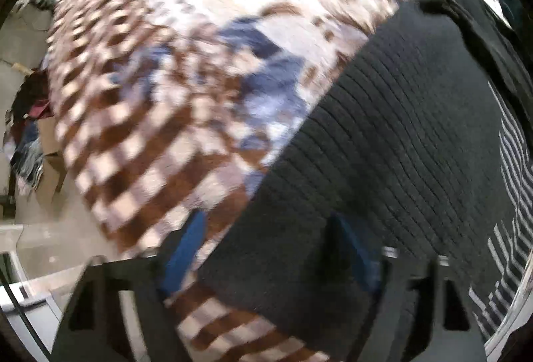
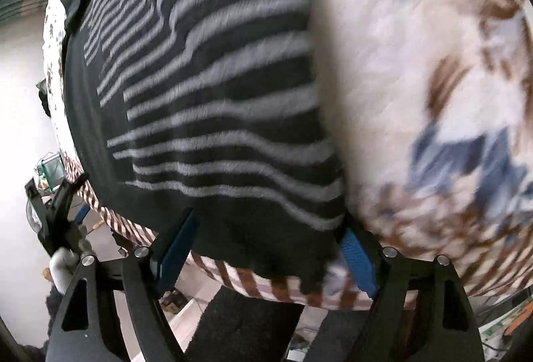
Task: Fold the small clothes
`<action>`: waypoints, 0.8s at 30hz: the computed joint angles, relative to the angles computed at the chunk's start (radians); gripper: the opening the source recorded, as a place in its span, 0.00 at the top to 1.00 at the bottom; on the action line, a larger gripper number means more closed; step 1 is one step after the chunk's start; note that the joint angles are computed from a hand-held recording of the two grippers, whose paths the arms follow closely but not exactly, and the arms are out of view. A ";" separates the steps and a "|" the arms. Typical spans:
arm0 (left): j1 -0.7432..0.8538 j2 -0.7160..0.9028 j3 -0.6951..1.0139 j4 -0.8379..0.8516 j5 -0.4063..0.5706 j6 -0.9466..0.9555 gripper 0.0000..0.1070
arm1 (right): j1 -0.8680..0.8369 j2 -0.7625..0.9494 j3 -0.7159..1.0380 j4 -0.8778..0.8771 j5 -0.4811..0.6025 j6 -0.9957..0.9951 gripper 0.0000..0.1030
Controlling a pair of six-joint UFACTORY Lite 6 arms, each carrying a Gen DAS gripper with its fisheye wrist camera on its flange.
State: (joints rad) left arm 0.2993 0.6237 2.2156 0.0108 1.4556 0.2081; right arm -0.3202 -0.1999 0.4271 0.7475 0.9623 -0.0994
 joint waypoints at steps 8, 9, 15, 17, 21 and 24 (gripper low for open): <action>-0.033 -0.184 -0.264 -0.034 -0.206 0.147 0.94 | 0.239 -0.121 -0.045 -0.030 -0.115 0.289 0.85; -0.015 -0.171 -0.234 -0.047 -0.197 0.160 0.94 | 0.247 -0.165 -0.068 -0.025 -0.121 0.337 0.88; 0.060 -0.149 -0.196 -0.096 -0.177 0.308 0.93 | 0.402 -0.502 -0.143 -0.160 -0.099 0.768 0.91; 0.035 -0.158 -0.231 -0.064 -0.190 0.319 0.92 | 0.483 -0.528 -0.118 -0.216 -0.100 0.902 0.92; -0.047 -0.137 -0.150 -0.005 -0.121 0.251 0.89 | 0.460 -0.466 -0.115 -0.247 -0.069 0.853 0.92; -0.098 -0.123 -0.036 -0.012 -0.063 0.244 0.89 | 0.338 -0.324 -0.103 -0.121 -0.066 0.614 0.83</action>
State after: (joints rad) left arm 0.2011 0.5005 2.1795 -0.0014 1.3930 0.4518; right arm 0.0183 -0.5243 0.3239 0.6269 0.8963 0.5150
